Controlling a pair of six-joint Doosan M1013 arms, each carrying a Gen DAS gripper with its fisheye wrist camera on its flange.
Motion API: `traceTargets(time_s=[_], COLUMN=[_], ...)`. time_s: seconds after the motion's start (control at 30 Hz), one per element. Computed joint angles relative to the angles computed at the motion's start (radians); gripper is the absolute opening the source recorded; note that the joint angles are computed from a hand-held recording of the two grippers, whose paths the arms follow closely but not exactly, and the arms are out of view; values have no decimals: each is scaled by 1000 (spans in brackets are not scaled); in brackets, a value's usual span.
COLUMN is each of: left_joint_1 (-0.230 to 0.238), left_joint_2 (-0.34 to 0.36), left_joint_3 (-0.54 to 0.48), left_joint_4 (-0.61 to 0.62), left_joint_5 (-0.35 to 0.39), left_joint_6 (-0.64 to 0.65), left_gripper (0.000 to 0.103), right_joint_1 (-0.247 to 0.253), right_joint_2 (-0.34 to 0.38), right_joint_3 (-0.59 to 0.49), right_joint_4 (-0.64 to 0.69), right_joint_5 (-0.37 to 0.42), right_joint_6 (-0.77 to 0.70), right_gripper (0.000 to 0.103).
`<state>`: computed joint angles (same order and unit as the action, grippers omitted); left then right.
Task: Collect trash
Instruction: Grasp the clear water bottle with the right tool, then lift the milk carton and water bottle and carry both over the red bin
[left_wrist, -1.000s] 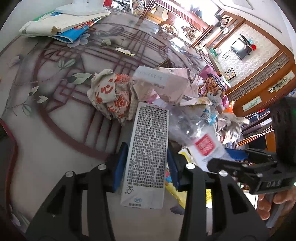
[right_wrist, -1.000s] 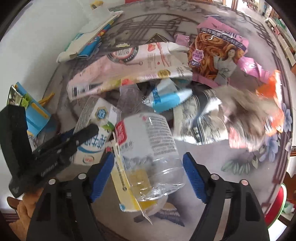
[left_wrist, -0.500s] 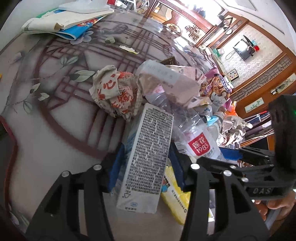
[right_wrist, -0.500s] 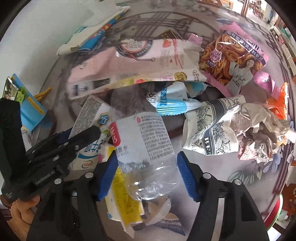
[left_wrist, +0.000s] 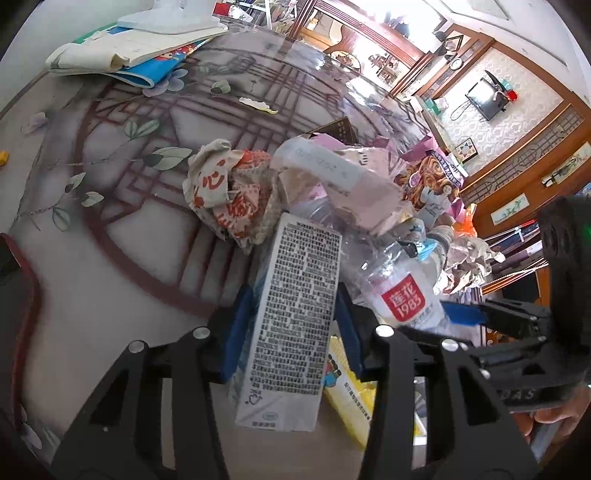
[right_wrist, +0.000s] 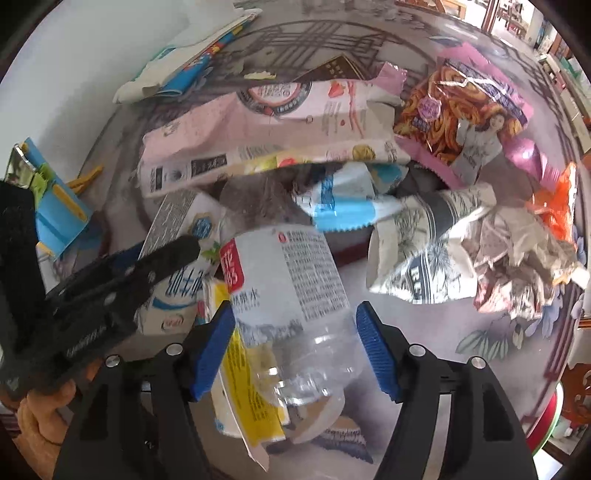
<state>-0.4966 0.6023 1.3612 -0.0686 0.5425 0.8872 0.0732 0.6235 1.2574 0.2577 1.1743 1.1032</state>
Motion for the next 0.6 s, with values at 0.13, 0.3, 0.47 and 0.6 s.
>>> traceTargets(time_s=[0.13,0.3,0.47,0.6], left_joint_1=[2,0,2,-13], left_joint_2=[-1,-4,-29,-52], left_joint_3=[3,6,45,67], left_joint_4=[3,15,59,280], left_joint_5=[-3,-8,-93,-143], left_joint_6=[-13,-17,-96,-280], left_gripper=[42,42,42,42], right_joint_1=[16,17,5,-15], right_joint_2=[14,11,-27,-66], right_joint_3=[-12,1,45,81], right_joint_4=[-27,-39,30,110], right_joint_5=[-8,-34,-84,-119], right_joint_6=[25,33,-25,-76], right_gripper=[68,60,54,54])
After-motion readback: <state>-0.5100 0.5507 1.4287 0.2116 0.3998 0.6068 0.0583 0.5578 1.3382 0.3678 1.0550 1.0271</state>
